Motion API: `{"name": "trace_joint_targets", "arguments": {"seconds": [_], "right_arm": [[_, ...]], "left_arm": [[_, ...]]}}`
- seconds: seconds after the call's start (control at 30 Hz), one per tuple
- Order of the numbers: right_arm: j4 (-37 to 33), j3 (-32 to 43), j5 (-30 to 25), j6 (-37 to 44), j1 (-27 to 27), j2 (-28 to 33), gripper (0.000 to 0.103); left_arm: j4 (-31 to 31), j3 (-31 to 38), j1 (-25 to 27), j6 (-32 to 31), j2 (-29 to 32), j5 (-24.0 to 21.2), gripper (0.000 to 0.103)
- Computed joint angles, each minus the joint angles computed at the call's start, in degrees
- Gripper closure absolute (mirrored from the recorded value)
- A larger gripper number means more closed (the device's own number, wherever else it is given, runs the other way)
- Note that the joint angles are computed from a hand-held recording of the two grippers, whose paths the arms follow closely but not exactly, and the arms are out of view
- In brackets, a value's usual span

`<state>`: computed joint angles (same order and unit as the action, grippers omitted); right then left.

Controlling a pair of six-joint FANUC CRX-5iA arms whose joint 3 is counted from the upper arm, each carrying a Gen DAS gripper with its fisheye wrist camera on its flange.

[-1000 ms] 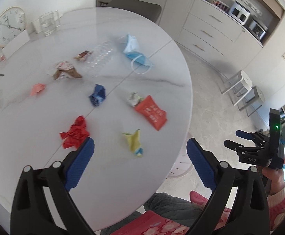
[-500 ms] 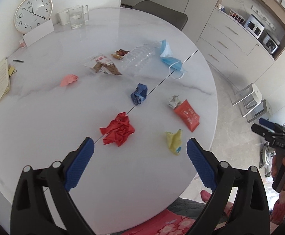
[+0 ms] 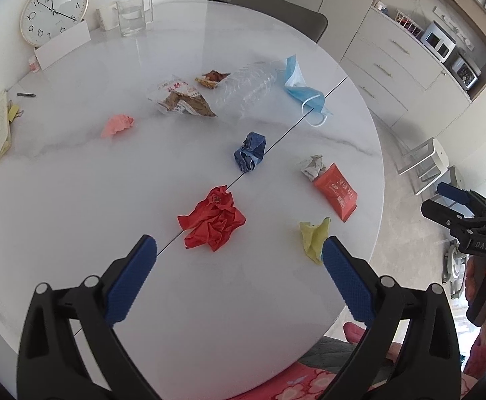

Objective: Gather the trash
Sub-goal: 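Return to the table and grasp the crumpled red paper with the left gripper, then grasp the orange snack wrapper with the right gripper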

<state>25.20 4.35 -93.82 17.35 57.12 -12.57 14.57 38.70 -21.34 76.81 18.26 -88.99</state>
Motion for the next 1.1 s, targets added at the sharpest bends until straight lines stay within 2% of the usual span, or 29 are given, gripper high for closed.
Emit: {"name": "trace_joint_targets", "arguments": {"seconds": [0.27,0.6,0.7,0.87,1.1], "right_arm": [[-4.58,1.49,3.81,7.08,-5.23,4.02,0.003],[-9.63,-0.23,9.18,12.02,-10.59,5.19,0.003],[-11.44,-0.33,9.74,13.06,-11.95,5.86,0.003],[-13.02,0.22,9.87,15.19,-13.28,6.95,0.003],[-13.90,-0.32,10.56,16.63,-14.29,7.03,0.003]], "left_arm": [[-1.59,-0.53,-0.40,0.36,3.24,0.23,0.008],[-5.05,0.74,-2.08,-0.52,7.35,0.55,0.009],[-6.05,1.72,-2.56,-0.87,8.61,0.39,0.016],[-6.67,3.34,-2.70,-1.13,10.64,-0.85,0.037],[-5.57,2.10,-1.99,-2.14,9.98,0.18,0.053]]}}
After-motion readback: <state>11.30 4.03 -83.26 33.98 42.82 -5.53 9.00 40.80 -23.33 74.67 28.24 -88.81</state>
